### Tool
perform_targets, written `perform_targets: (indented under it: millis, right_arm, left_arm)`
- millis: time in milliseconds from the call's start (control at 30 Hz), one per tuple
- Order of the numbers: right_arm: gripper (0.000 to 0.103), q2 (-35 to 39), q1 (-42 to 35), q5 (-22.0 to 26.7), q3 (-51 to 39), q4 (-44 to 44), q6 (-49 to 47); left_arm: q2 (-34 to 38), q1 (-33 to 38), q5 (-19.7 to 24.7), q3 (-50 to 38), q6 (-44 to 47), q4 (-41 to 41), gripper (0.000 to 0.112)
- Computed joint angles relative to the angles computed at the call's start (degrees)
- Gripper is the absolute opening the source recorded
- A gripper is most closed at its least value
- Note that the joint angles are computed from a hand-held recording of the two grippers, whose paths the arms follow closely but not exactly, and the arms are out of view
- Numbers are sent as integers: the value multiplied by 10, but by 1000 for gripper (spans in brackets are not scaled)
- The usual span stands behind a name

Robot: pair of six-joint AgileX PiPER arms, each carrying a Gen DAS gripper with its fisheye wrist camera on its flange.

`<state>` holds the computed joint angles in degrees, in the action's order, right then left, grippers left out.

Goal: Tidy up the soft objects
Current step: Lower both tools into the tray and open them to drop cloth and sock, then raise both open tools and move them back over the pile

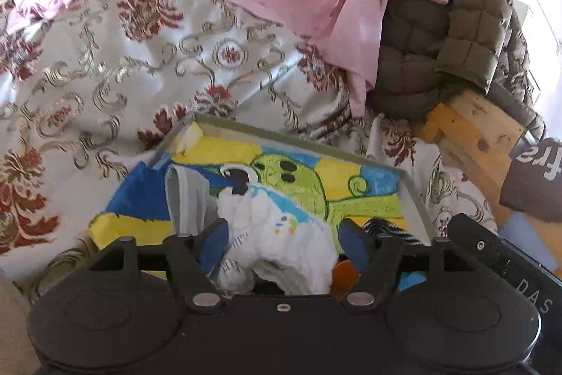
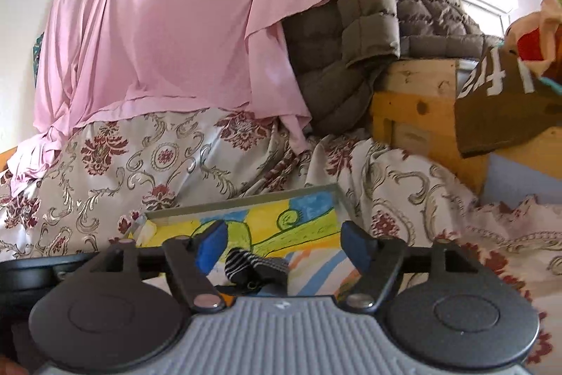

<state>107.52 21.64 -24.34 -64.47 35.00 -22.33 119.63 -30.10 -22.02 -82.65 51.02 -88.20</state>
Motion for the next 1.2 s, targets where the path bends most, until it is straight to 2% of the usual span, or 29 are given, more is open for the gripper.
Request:
perform_targets:
  millis: [233,400,633,900,1200]
  right_arm:
    - [89,-55,7,-30,52,10,-6]
    - [101,-108,25,-64,110,-20,25]
    - [103,-182,73,-128,215,-15,55]
    - [103,-261,161,-200,331,41,47]
    - [103,-293,309,-234,374,188,-63]
  left_arm:
    - [-64,-33,-80,74,-53,58,85]
    - [-127,-64,-135,138,-69,73,94]
    - [-230,-125,-217,253,-103,82,102]
    - [-356,-205,-301,388,-91,31,102]
    - [-499,-283,-373,526,-52,-73,102]
